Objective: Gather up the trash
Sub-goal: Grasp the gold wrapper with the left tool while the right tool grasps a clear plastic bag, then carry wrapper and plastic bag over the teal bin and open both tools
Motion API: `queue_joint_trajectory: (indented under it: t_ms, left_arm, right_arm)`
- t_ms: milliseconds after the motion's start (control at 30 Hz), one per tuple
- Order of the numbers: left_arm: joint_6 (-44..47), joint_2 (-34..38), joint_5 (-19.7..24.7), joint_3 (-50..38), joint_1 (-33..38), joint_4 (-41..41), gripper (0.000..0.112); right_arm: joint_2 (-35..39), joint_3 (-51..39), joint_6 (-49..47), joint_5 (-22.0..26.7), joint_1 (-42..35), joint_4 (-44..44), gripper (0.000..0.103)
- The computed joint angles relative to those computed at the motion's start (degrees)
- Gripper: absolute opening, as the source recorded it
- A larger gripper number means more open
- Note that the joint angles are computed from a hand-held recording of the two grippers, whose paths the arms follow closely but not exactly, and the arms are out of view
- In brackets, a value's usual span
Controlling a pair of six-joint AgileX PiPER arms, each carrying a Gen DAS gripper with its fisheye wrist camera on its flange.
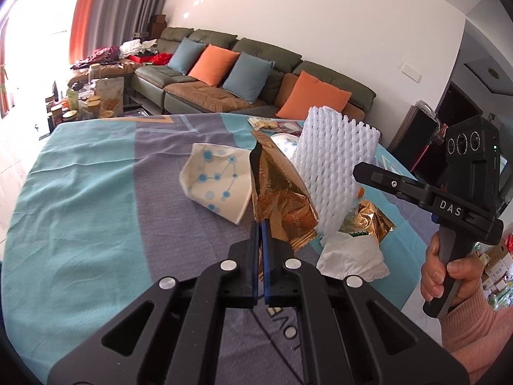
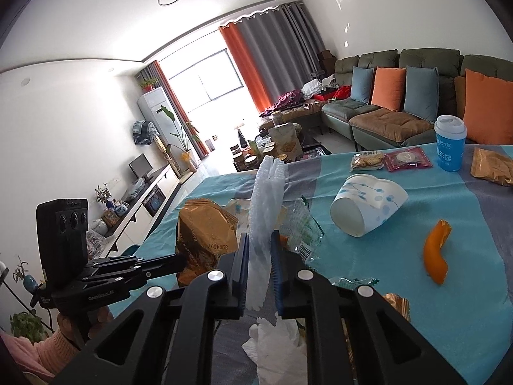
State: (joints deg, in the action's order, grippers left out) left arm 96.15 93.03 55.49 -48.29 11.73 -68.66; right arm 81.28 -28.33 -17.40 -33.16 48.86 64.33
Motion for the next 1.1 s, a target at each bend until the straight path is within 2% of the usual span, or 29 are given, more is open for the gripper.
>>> queue_joint_trajectory:
  t_ms: [367, 667, 1100]
  left_arm:
    - [2.0, -3.8, 5.7, 2.1, 11.0, 2.2, 0.002]
    - [3.2, -6.0, 10.2, 2.3, 21.3, 4.9, 0.002]
    - [2.6, -1.8, 13.5, -2.5, 32.8, 7.3, 0.002]
  right_arm:
    - [3.0, -4.0, 0.7, 1.9, 0.2, -4.0, 0.012]
    - [8.8, -10.5, 3.0, 5.2, 0.9, -9.0, 0.012]
    - [16.4, -21.8, 3.5, 11.8, 1.5, -14.0, 0.012]
